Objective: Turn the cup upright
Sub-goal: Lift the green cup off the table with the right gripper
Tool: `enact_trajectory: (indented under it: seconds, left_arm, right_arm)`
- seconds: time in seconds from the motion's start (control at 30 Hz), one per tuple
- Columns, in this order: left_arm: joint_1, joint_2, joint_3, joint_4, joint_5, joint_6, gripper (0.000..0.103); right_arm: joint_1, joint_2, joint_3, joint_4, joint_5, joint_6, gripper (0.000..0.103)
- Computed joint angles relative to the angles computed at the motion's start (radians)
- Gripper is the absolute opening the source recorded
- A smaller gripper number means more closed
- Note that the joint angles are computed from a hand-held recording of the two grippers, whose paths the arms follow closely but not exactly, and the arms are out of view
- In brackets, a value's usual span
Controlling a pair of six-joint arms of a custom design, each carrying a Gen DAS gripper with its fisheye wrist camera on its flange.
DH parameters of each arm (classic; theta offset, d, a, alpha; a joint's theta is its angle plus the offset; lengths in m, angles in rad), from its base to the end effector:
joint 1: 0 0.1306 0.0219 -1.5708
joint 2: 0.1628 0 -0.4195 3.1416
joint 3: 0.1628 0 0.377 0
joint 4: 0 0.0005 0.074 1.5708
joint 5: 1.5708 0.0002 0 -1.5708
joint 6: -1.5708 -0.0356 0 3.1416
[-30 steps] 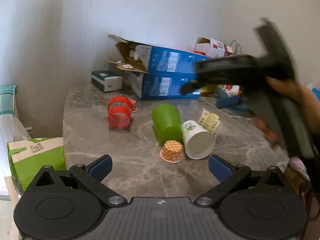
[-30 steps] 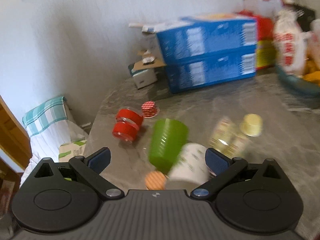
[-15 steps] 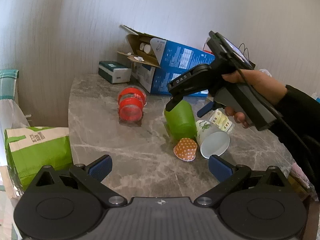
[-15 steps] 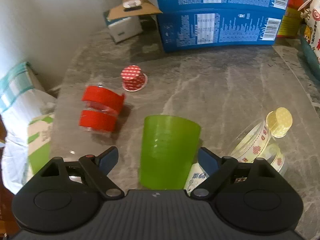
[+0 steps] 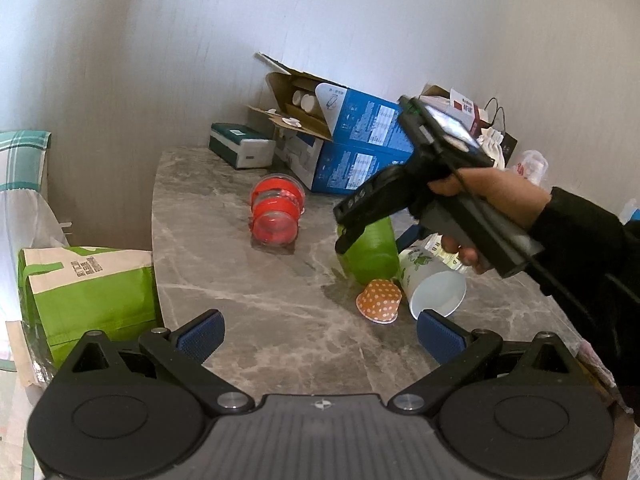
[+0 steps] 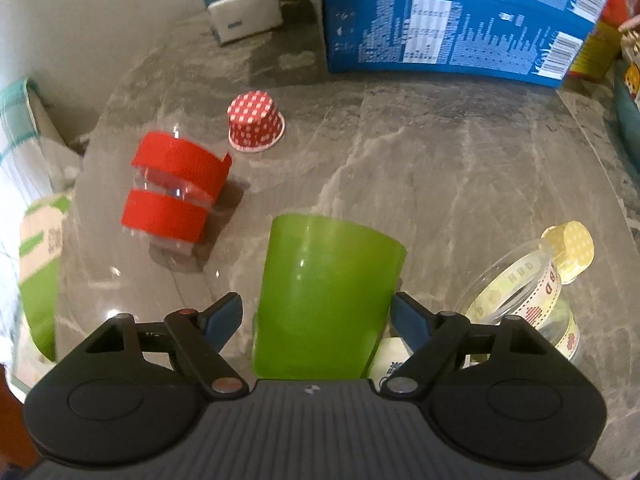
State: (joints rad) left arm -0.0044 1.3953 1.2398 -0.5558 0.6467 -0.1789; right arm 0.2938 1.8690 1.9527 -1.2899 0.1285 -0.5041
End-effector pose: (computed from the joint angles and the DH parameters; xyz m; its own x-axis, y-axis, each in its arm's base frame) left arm 0.4664 -0.0240 0.4247 -0.5605 0.1445 -0.8154 0.5688 0.7828 -0.2523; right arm 0.5978 0.1756 0.4356 -0.9006 0.2280 -0.3700 0.2188 0.9734 0.0674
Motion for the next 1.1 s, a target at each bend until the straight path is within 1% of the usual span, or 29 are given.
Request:
enact_trajectory:
  seconds: [0.03, 0.07, 0.2, 0.4, 0.53, 0.67, 0.83, 0.9, 0.97, 1.03, 1.1]
  left_arm:
    - [0.001, -0.003, -0.002, 0.0, 0.0, -0.001, 0.103]
    - [0.002, -0.007, -0.004, 0.0, -0.001, -0.002, 0.103]
    - [0.013, -0.015, -0.011, -0.001, -0.008, 0.0, 0.103]
    - [0.033, -0.024, -0.016, -0.002, 0.0, 0.025, 0.103]
    - [0.036, -0.036, -0.022, 0.003, 0.004, 0.037, 0.103]
    - [0.05, -0.046, -0.027, -0.012, 0.019, 0.036, 0.103]
    - [0.075, -0.057, -0.031, -0.051, 0.05, 0.033, 0.103]
    - [0.086, -0.063, -0.034, -0.071, 0.054, 0.023, 0.103]
    - [0.097, -0.069, -0.035, -0.094, 0.05, 0.017, 0.103]
    - [0.112, -0.074, -0.035, -0.117, 0.055, 0.015, 0.103]
    - [0.124, -0.082, -0.042, -0.133, 0.061, 0.013, 0.103]
  right_arm:
    - [0.002, 0.006, 0.005, -0.01, 0.004, 0.004, 0.073]
    - [0.005, 0.013, 0.012, -0.021, 0.015, 0.007, 0.071]
    - [0.021, 0.015, 0.013, -0.006, 0.06, 0.033, 0.07]
    - [0.038, -0.027, -0.021, 0.088, 0.078, 0.051, 0.069]
    - [0.055, -0.094, -0.068, 0.136, 0.086, 0.06, 0.069]
    - [0.081, -0.203, -0.17, 0.21, 0.088, 0.06, 0.069]
    - [0.137, -0.386, -0.352, 0.319, 0.109, 0.048, 0.069]
    - [0.172, -0.457, -0.427, 0.357, 0.131, 0.018, 0.069]
    - [0.207, -0.514, -0.494, 0.374, 0.157, -0.019, 0.069]
    - [0.239, -0.551, -0.552, 0.383, 0.174, -0.074, 0.069]
    - [0.264, -0.566, -0.596, 0.378, 0.175, -0.117, 0.069]
